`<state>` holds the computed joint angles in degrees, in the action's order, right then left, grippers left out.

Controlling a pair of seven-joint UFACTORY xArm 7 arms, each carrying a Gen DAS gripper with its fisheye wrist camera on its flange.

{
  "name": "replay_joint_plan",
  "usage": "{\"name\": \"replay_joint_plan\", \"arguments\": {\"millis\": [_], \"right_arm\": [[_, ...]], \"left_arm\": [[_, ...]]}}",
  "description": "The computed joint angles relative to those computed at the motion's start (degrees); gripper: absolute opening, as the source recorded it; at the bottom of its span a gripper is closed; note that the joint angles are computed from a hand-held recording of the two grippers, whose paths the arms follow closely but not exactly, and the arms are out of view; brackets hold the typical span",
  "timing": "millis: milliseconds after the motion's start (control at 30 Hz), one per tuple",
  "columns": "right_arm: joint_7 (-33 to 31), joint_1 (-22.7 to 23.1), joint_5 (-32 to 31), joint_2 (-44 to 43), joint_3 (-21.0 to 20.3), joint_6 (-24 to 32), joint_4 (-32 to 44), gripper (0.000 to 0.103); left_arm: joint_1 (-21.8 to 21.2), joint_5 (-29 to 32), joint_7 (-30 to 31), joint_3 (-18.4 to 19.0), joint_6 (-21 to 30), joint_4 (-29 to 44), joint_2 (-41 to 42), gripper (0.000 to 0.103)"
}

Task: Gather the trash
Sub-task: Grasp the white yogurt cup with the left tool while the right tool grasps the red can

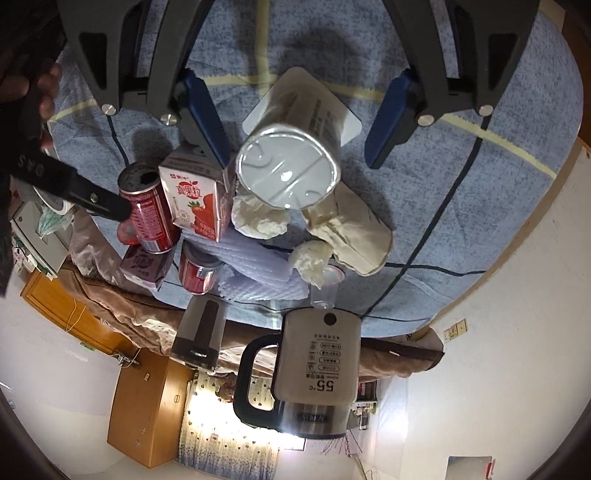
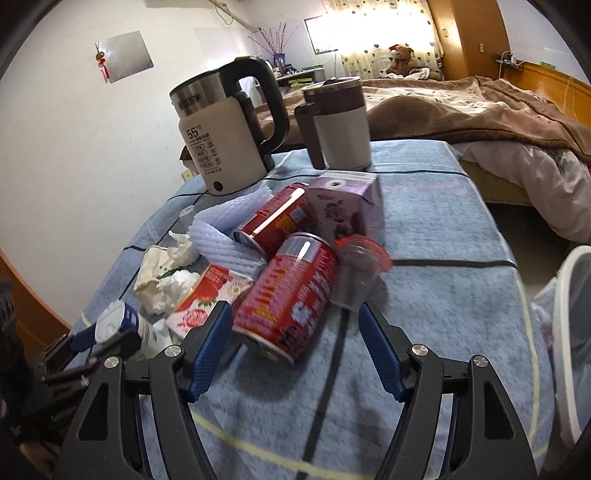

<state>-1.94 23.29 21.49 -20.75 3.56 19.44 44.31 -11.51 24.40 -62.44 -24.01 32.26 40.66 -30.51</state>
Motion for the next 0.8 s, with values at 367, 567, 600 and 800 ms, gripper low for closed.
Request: {"name": "replay_joint_plan", "arguments": {"millis": [367,567,600,800], "right_arm": [[7.9,-4.2,-8.0,7.7,4.1,3.7,7.3,0.071],[12.7,-5.8,-14.5,8.7,5.7,5.5,8.8,0.071],[14.1,-6.1,-15.7,8.5,6.0,6.1,8.8,0.071],[12.2,-4.0,-12.1,7.7,4.3,7.4,7.9,0.062]], "left_arm": [[-0.3,-1.0,-0.1,1.9,-1.4,0.6,2.7,0.067],[-0.7,-1.4,0.6,2.4,-1.6,1.0,3.7,0.057],[-0.3,-1.0,0.3,2.0,-1.0,1.2,3.7,0.056],[-0.2,-0.3,-0.1,2.1,-1.3,1.0,3.7,0.056]]}}
